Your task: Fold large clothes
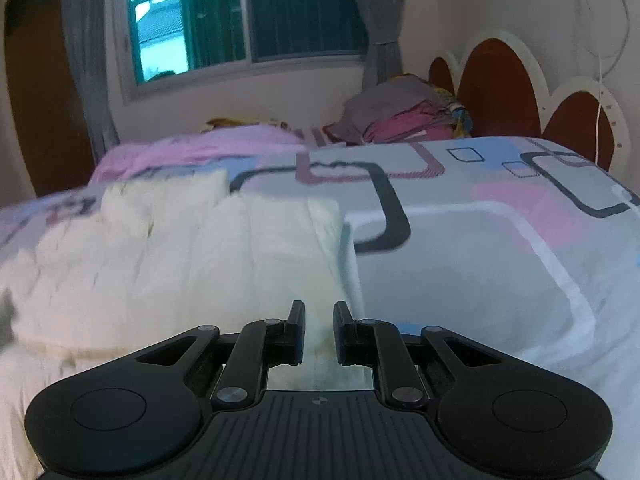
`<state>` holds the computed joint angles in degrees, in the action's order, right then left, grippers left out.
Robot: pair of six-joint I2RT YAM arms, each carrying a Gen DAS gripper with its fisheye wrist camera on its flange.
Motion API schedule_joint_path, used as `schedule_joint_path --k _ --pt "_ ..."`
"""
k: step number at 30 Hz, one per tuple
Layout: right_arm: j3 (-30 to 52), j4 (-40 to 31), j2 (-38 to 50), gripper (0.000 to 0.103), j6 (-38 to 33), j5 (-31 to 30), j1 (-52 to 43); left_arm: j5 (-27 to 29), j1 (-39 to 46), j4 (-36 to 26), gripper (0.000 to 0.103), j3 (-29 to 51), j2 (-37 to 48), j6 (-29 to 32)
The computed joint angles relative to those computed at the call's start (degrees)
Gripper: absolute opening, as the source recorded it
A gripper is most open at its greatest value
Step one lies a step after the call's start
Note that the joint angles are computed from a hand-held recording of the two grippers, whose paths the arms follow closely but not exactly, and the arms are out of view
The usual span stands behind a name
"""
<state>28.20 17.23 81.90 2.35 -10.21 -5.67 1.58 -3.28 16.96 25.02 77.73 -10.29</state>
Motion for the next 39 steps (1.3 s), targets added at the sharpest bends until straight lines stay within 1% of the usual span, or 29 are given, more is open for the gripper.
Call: schedule_joint_path --k 1,2,4,6,7,8,9,10,11,12,13,15,17,20,22,24,25,26,28,30,32,34,36,38,39 --pt "2.71 -0.59 2.46 0.014 0.58 0.55 1.27 -0.65 -2.01 0.03 0.046 1.69 2.03 0.70" --pt "5.57 -1.33 5.25 0.014 0.95 1.17 2.68 -1.25 -3.61 -0.44 0.048 3.43 4.10 0.72" --pt "10.39 -2.61 10.79 0.014 0.47 4.03 5.31 -2.62 -5.69 0.16 0.050 6.29 9.21 -0.51" --pt "15.18 -6.99 16.23 0.014 -0.38 7.51 6.66 -2.86 -5.18 -0.50 0.050 8.72 14.42 -1.21" --pt "16.23 -7.90 18.09 0.013 -0.89 7.79 6.54 -2.73 -4.15 -2.77 0.051 10.29 17.07 -1.07" --pt "16.67 -8.39 18.85 0.013 -1.68 5.99 5.82 -1.20 -2.63 -3.58 0.051 10.77 18.80 -0.27" --pt "16.84 -8.88 18.57 0.014 -2.47 5.14 5.41 -0.16 -1.60 -3.50 0.051 10.48 18.66 0.72" --pt "16.67 -8.84 17.44 0.014 -2.80 4.24 4.82 -4.54 -2.85 -6.92 0.056 11.60 17.62 1.85" --pt "16.00 -7.30 16.37 0.014 -2.24 2.56 3.95 -7.22 -3.66 -7.49 0.054 11.71 16.64 3.02" --pt "16.15 -6.08 15.98 0.014 -1.35 1.09 3.12 -6.83 -3.54 -5.46 0.054 10.79 15.40 3.47" --pt "17.45 -5.90 16.55 0.014 -0.45 0.87 3.03 -4.89 -3.11 -2.62 0.057 9.70 14.37 2.70" --pt "21.92 -6.99 19.71 0.014 -0.10 1.51 3.85 -4.42 -3.80 -1.43 0.059 10.83 15.00 1.65" --pt "26.68 -7.78 23.52 0.014 -0.77 2.81 5.01 -4.47 -5.00 -1.25 0.061 13.04 16.94 1.94" --pt "31.78 -7.56 28.70 0.014 -3.51 4.57 6.31 -7.20 -7.12 -3.20 0.061 17.55 21.82 1.14" --pt "35.03 -9.18 31.86 0.014 -4.58 5.55 6.36 -7.83 -6.92 -2.34 0.062 18.13 24.21 -0.70" --pt "37.80 -10.86 34.96 0.013 -5.00 6.77 5.71 -8.35 -5.66 -2.07 0.064 19.30 26.65 -0.41" --pt "38.12 -10.68 35.84 0.013 -5.07 6.63 5.23 -7.28 -4.58 -1.51 0.065 18.35 26.39 -0.13" --pt "38.10 -10.32 36.25 0.013 -5.15 7.16 4.87 -7.65 -4.15 -1.78 0.066 18.39 26.68 -0.07" --pt "37.99 -10.52 36.40 0.013 -4.75 6.28 3.74 -6.13 -2.69 -1.11 0.067 17.54 26.50 0.75" --pt "37.26 -11.71 34.69 0.014 -4.38 6.06 3.23 -6.70 -2.27 -2.87 0.065 17.48 24.94 0.56" --pt "32.04 -9.27 29.63 0.014 -4.55 4.91 2.76 -7.72 -2.85 -2.29 0.064 14.58 20.38 -0.37" --pt "25.98 -7.89 23.80 0.014 -3.23 2.05 1.89 -7.56 -4.08 -0.94 0.066 10.33 14.41 -1.65" --pt "20.13 -6.54 18.73 0.014 -2.57 1.57 2.01 -9.06 -6.67 0.01 0.067 6.64 10.07 -3.31" --pt "15.27 -6.37 14.69 0.014 -1.25 1.16 2.32 -10.08 -9.14 0.65 0.067 4.33 8.88 -5.77" --pt "13.08 -5.80 13.33 0.015 -0.70 1.47 2.66 -10.03 -9.98 0.97 0.067 3.85 9.61 -6.57"
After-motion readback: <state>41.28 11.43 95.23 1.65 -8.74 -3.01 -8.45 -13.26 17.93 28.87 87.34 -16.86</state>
